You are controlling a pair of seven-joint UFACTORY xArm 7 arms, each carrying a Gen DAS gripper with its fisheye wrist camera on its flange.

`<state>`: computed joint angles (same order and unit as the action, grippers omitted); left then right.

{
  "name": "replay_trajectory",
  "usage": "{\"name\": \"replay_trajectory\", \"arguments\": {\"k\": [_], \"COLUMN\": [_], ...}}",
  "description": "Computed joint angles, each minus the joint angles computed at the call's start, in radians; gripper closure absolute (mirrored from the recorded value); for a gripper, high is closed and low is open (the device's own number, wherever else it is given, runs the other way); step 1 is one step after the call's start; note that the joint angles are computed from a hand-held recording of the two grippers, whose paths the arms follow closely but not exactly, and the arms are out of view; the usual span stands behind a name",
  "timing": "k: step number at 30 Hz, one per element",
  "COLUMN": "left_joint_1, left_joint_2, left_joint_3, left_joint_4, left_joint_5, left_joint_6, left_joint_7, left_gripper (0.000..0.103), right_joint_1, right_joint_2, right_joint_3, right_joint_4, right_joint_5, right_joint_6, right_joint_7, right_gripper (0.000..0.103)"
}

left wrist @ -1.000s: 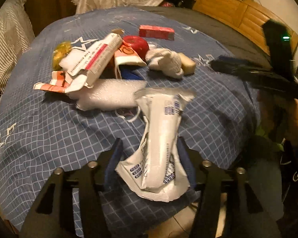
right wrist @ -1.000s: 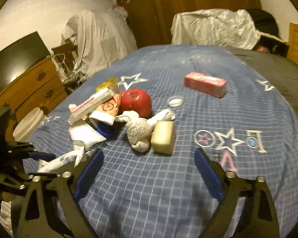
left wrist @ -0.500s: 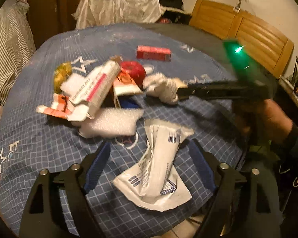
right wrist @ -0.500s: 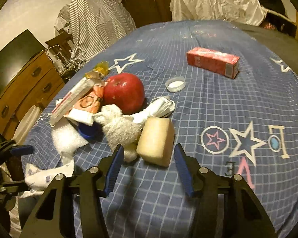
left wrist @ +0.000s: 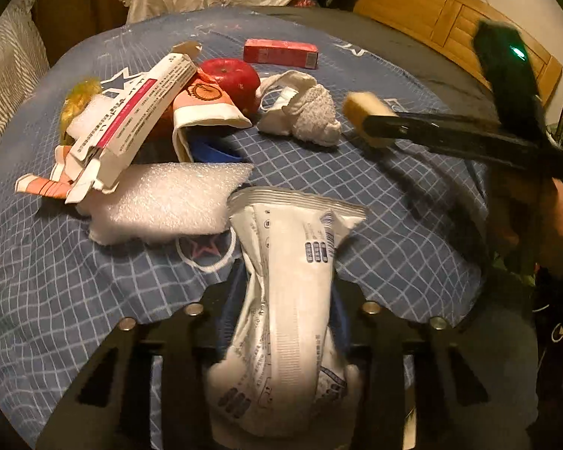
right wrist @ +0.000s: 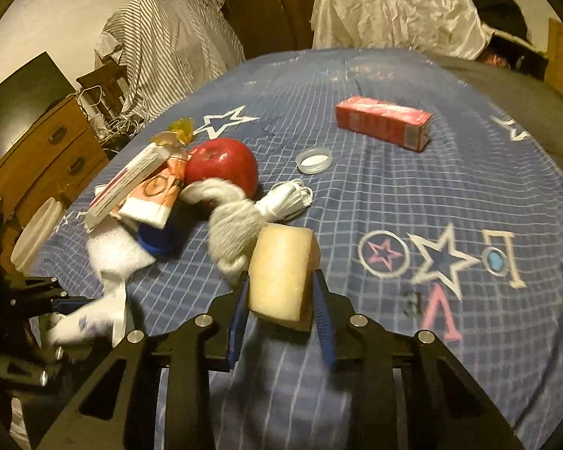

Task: Collect trash
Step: 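Carry the white packet and beige sponge in both tools over the white bucket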

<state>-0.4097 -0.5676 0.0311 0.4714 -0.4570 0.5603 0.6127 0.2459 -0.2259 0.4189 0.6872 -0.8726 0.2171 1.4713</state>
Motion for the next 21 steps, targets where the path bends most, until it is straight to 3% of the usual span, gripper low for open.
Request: {"name": "replay_trajectory", "arguments": {"k": [2,9,17,21], "left_joint_1": [-0.001,0.014,0.121,0.178], "left_joint_2": [-0.029,-0.256,-0.433,-0.488], "left_joint_3": [-0.003,-0.013,-0.085,-0.157], "left_joint_4": [-0.028,-0.134,-0.18,-0.203], "left_joint_5": [-0.013,0.01,0.108,0.145], "left_joint_6": [-0.03,-0.157,-0.305,-0.372], "left_joint_7": [-0.012,-0.133,-0.347,-0.47], "left_gripper": [0.073,0.073,0.073,0.073], "right_joint_1": [-0.002,-0.015,-0.04,-0.071], "right_joint_2": [-0.073,-0.25,-0.348,-0.362], "right_joint_3": [0.043,0.22,0.369,0.439], "right_joint_4": [-0.024,-0.002,0.119,0.192], "right_joint_5": [-0.028,-0.063,-0.071,-0.06], "right_joint_6": [0.052,0.217,0.418,0.508], "right_joint_7": [0.064,0.202,0.197,0.163], "right_gripper": [0.07,0.07,0.07,0.07]}}
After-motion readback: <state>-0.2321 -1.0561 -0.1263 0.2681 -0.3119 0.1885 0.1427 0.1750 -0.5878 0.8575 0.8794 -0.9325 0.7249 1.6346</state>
